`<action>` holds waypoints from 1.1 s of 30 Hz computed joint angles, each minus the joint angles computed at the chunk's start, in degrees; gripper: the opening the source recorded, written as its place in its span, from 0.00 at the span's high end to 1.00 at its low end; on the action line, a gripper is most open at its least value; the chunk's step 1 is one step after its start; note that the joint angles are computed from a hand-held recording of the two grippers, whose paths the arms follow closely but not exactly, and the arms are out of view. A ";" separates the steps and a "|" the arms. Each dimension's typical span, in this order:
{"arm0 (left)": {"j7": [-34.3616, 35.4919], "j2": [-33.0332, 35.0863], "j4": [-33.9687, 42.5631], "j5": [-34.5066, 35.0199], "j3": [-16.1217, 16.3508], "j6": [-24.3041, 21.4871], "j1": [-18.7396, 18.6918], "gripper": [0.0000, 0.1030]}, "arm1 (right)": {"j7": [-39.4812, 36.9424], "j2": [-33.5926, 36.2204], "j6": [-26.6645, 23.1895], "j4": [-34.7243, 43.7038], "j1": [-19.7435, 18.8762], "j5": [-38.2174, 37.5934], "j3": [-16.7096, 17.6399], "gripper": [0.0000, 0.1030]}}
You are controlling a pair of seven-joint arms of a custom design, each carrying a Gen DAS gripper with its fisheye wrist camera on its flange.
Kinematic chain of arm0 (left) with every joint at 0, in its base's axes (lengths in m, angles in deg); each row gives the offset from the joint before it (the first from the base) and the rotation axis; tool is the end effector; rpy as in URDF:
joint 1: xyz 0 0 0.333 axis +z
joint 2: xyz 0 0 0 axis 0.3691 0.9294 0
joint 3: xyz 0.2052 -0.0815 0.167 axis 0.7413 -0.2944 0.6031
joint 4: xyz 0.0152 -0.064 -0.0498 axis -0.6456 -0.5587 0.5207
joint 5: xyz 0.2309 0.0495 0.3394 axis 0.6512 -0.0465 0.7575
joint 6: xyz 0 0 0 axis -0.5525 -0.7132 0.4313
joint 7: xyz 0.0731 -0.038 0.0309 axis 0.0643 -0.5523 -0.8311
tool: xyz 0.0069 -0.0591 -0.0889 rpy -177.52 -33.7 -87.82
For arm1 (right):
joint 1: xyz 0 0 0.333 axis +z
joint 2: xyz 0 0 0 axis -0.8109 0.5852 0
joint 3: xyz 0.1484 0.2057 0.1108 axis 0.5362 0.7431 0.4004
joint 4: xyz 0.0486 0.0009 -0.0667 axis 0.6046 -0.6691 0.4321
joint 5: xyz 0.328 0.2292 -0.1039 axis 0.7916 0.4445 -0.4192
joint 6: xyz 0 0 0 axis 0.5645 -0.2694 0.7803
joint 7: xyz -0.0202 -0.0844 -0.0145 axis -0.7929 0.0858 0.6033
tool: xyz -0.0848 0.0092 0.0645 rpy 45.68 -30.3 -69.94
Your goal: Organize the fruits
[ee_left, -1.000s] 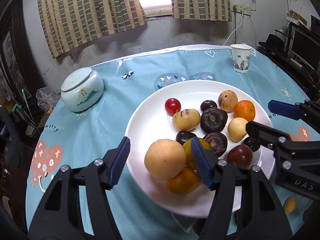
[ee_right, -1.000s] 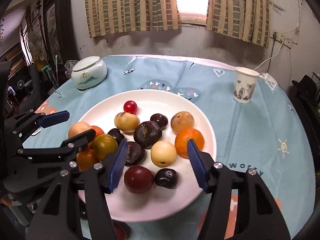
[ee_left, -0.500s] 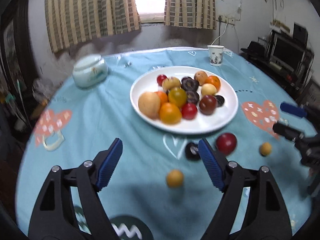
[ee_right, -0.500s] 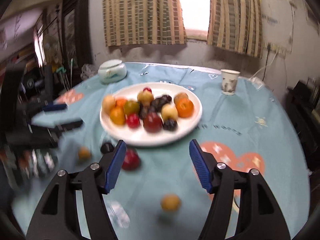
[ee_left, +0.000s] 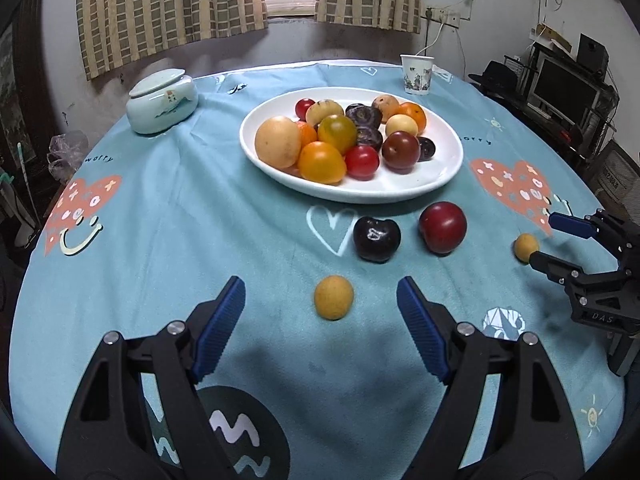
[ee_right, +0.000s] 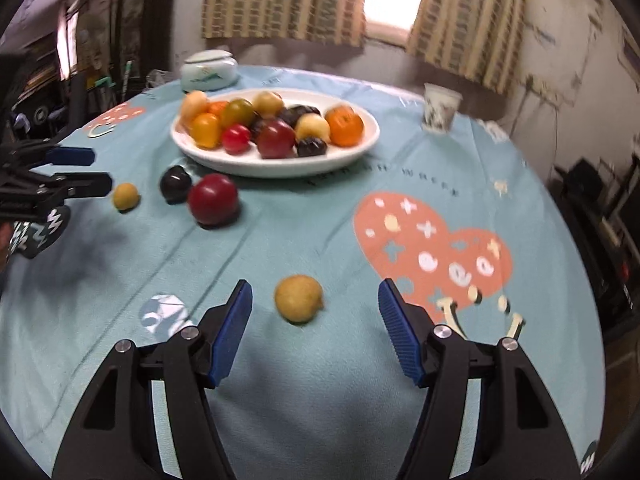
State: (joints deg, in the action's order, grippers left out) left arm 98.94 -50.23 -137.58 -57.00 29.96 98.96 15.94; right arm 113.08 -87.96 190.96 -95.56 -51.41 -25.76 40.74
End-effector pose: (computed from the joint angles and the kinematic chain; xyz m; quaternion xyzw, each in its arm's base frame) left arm 0.5888 -0.1486 0.4044 -0.3673 0.8565 -0.3338 0.1415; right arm 0.4391 0.1531 0.3663 -0.5949 0.7081 -0.3185 0.2078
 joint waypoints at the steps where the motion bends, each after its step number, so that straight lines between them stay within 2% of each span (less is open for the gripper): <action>1: -0.46 0.18 0.10 0.43 0.03 0.03 -0.01 0.22 | -0.47 0.09 0.49 -0.07 0.19 0.44 -0.36 0.41; 10: -1.83 0.91 0.47 2.42 -0.24 -0.16 0.28 0.23 | -6.77 3.14 4.86 0.77 0.47 7.85 -2.74 0.52; 13: -2.60 1.02 0.38 3.55 -0.27 -0.25 0.26 0.22 | -11.72 4.80 4.49 1.88 1.51 11.64 -3.34 0.64; 15: -2.65 1.02 0.17 4.23 -0.36 -0.24 0.23 0.22 | -11.72 4.76 4.58 2.01 0.97 10.98 -2.49 0.72; 21: -1.47 0.87 -0.52 4.85 -0.57 0.12 0.00 0.22 | -9.40 3.53 6.06 1.13 -0.61 8.38 -1.05 0.72; 29: -1.78 2.54 0.20 4.44 -1.23 3.62 -0.44 0.24 | -11.23 3.80 8.08 1.28 -0.60 8.92 -0.27 0.72; 33: -8.37 4.78 2.17 10.64 -1.04 2.82 -0.40 0.40 | -11.34 4.05 8.51 1.45 -0.75 8.86 -0.05 0.72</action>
